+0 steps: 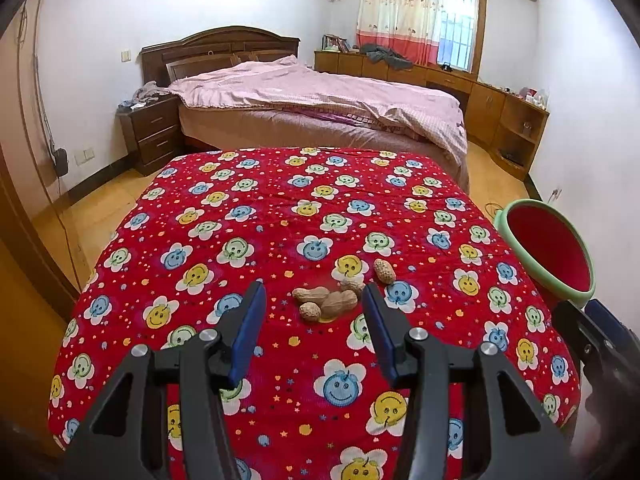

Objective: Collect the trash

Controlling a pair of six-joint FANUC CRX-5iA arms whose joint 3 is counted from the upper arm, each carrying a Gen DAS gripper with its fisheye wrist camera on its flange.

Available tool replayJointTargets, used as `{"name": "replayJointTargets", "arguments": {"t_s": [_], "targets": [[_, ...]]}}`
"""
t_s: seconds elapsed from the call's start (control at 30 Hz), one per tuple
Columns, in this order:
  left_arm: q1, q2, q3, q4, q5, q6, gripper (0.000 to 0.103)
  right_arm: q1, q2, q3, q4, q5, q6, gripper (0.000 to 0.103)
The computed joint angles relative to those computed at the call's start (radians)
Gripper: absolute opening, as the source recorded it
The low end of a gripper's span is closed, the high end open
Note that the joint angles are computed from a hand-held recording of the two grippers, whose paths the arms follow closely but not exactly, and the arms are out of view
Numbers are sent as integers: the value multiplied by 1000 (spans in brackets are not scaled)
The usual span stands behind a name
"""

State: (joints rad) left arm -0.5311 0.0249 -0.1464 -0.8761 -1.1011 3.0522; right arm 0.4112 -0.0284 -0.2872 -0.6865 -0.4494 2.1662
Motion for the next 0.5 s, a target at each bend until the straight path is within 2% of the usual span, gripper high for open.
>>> {"name": "replayJointTargets", "arguments": {"t_s": [0.5], "targets": [[-4,3,5,-10,-6,8,50,-5,2,2,-10,-4,11,89]]}}
